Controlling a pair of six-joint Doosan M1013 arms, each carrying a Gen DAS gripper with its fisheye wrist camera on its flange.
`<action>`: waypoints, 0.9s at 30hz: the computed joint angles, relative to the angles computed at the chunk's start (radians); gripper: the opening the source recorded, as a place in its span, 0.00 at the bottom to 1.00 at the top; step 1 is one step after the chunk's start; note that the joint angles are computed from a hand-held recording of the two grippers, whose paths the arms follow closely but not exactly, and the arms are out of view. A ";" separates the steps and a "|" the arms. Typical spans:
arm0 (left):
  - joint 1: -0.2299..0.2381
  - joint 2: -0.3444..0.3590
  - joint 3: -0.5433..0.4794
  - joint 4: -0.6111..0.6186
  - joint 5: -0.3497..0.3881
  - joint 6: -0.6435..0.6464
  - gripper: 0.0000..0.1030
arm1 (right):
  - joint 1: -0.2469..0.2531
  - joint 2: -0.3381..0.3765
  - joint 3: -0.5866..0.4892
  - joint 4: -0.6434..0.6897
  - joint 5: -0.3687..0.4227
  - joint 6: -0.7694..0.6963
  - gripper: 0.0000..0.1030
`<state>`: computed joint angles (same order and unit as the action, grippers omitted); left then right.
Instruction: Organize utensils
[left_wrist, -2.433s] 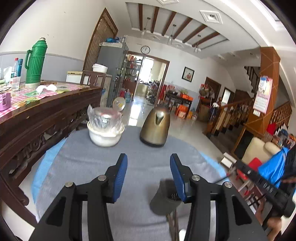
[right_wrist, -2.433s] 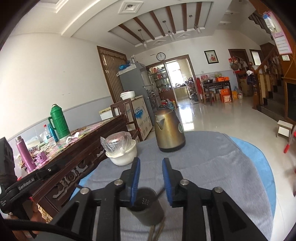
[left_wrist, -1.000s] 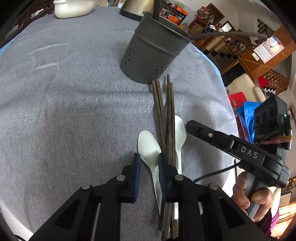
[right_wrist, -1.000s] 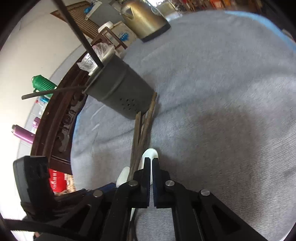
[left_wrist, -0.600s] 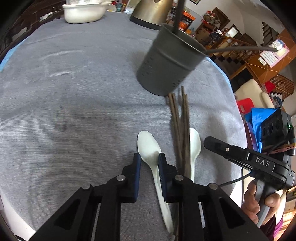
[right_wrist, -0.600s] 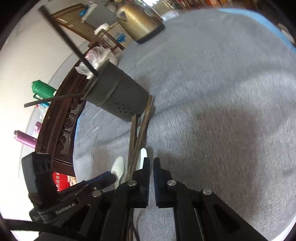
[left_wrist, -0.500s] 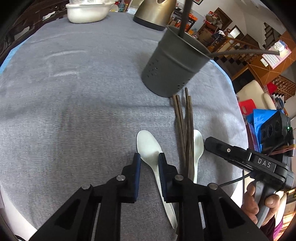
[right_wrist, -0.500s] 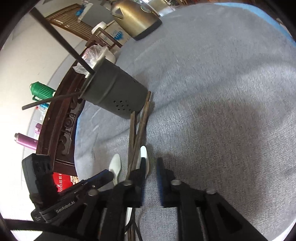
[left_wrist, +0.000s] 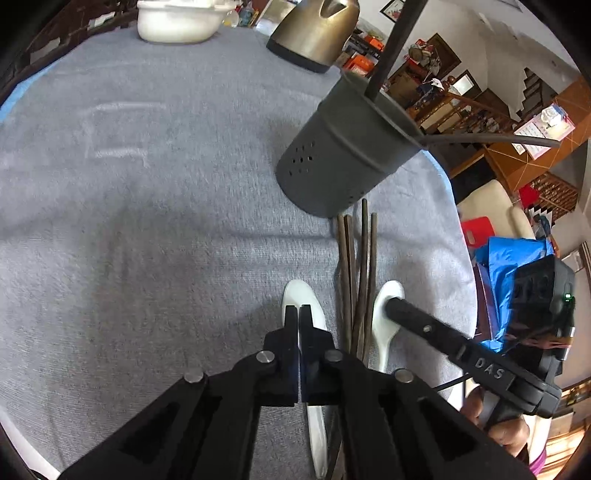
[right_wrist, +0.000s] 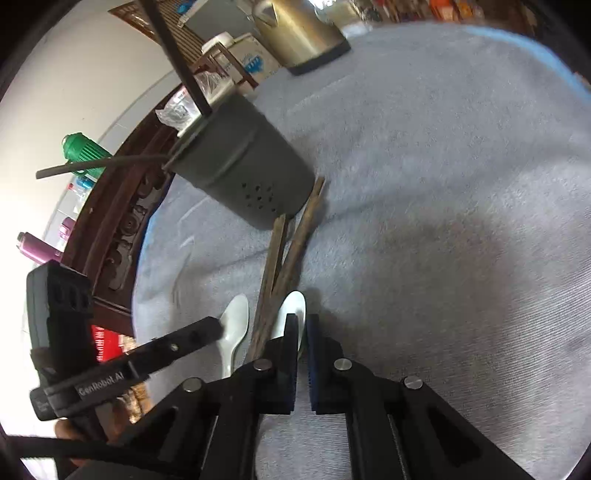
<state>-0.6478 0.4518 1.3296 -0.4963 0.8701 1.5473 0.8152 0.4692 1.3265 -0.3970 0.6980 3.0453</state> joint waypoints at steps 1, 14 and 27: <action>0.001 -0.004 0.003 0.001 -0.010 0.002 0.00 | 0.004 -0.004 -0.001 -0.029 0.008 0.014 0.03; -0.012 -0.004 -0.011 0.026 0.038 0.018 0.43 | 0.034 -0.031 0.002 -0.228 0.119 0.134 0.03; -0.064 0.034 -0.076 0.233 0.072 -0.028 0.28 | 0.040 -0.041 0.019 -0.254 0.112 0.165 0.03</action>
